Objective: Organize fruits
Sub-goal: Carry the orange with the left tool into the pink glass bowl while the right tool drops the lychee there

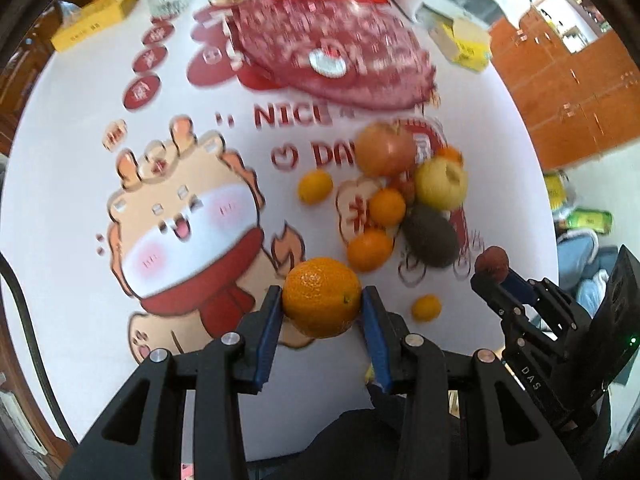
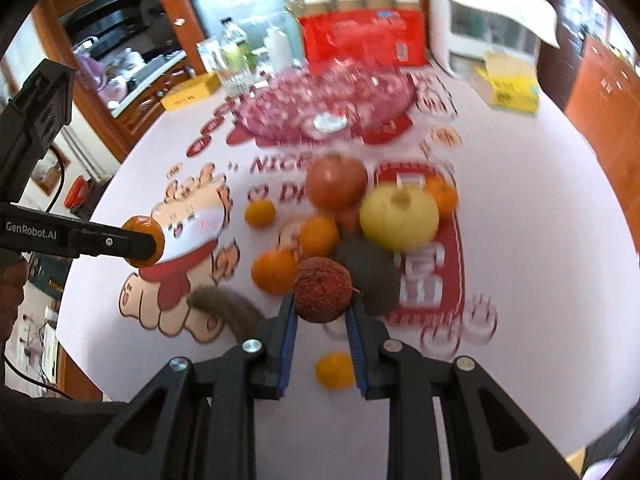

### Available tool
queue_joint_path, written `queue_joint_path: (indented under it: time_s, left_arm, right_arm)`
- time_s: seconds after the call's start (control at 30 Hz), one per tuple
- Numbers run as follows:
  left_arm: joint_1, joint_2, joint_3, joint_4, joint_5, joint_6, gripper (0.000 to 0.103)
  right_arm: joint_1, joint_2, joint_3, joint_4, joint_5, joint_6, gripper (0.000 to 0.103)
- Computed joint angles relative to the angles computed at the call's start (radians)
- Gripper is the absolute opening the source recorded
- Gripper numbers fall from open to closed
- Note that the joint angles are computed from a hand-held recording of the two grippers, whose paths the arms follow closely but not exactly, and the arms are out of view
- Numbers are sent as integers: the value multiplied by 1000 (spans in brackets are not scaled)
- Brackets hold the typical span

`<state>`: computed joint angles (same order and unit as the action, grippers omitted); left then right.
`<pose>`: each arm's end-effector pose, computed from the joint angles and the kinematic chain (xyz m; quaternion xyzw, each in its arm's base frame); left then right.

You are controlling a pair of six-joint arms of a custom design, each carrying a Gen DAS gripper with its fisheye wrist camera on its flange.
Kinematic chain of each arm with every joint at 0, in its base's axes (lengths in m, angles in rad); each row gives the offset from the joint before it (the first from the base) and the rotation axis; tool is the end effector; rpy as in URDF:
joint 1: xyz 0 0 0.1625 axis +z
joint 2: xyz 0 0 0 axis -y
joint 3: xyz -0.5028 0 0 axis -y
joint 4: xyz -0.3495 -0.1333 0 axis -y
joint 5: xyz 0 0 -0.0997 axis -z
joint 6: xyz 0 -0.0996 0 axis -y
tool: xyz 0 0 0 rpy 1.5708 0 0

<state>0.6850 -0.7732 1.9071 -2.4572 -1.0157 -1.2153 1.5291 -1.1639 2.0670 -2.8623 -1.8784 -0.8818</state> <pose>-0.3344 -0.5131 0.0905 -0.1232 0.9470 -0.1769 0.2382 0.0804 -0.5474 0.2997 0.3684 -0.8974 0.1038 0.2195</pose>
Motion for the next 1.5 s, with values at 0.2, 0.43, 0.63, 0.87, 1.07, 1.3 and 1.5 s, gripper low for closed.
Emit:
queue_joint_path:
  time_s: [0.2,0.43,0.63,0.87,1.07,1.3,1.5]
  left_arm:
    - [4,-21,-78,94,101,-24,38]
    - [31,-14,-179,146,188,23,38]
    - [63,16,-221,67,239,112,39]
    - [131,64,-250,-68,200,250,39]
    - [187,108,-290,-102,134,278,39]
    - [192,121,-289,-130,170,258,49]
    - [162,103,-264,-147,201,266,57]
  right_arm:
    - [36,45,-138,97,67,-43,24]
    - [73,123,-280,135,117,-52,24]
    - [83,183,-368,166,157,-33,24]
    - [70,261,-448,233,136,33,24]
    - [58,314,-489,263,116,80,25]
    - [51,333,-520,309,106,112,32]
    - [56,308,-495,284,126,101,45]
